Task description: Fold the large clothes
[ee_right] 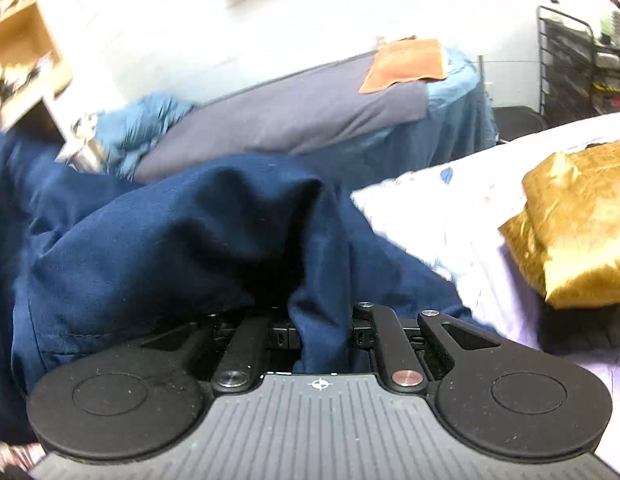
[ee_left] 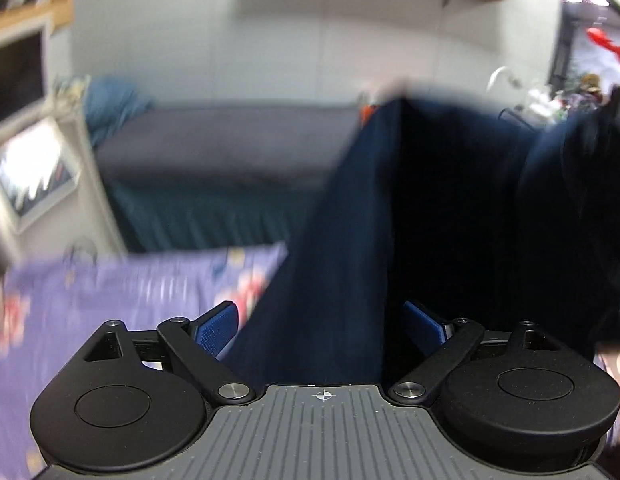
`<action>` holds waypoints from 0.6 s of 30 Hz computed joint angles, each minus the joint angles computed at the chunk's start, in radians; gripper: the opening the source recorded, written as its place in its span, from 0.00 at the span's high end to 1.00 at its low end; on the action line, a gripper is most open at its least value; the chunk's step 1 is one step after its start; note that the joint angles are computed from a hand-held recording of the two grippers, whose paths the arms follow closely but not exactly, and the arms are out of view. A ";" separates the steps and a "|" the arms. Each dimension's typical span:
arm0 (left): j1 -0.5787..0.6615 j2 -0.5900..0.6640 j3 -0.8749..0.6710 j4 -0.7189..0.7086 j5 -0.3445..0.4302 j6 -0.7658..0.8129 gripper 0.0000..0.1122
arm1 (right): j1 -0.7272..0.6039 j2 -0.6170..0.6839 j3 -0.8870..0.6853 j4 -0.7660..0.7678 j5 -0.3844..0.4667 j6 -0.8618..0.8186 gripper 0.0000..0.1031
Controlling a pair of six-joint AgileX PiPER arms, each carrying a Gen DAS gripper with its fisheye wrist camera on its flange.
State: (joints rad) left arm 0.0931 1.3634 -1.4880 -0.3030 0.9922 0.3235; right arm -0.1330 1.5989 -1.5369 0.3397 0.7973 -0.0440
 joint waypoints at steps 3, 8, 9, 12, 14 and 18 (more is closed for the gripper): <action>-0.108 -0.059 0.187 0.262 -0.118 -0.243 0.08 | -0.011 0.042 -0.078 0.006 0.010 -0.025 0.86; -0.200 0.007 0.326 0.605 -0.265 -0.604 0.08 | -0.029 0.024 -0.013 0.062 -0.001 -0.062 0.86; -0.185 0.015 0.329 0.573 -0.288 -0.606 0.14 | -0.026 0.028 -0.021 0.051 0.005 -0.055 0.86; -0.133 0.033 0.275 0.469 -0.286 -0.548 0.53 | -0.015 -0.016 0.033 0.033 -0.009 -0.051 0.86; -0.085 0.017 0.227 0.432 -0.282 -0.531 0.55 | -0.003 -0.049 0.105 0.023 -0.066 -0.068 0.86; 0.145 -0.005 0.048 0.108 -0.195 -0.309 0.56 | -0.042 -0.148 0.183 0.078 -0.138 -0.130 0.86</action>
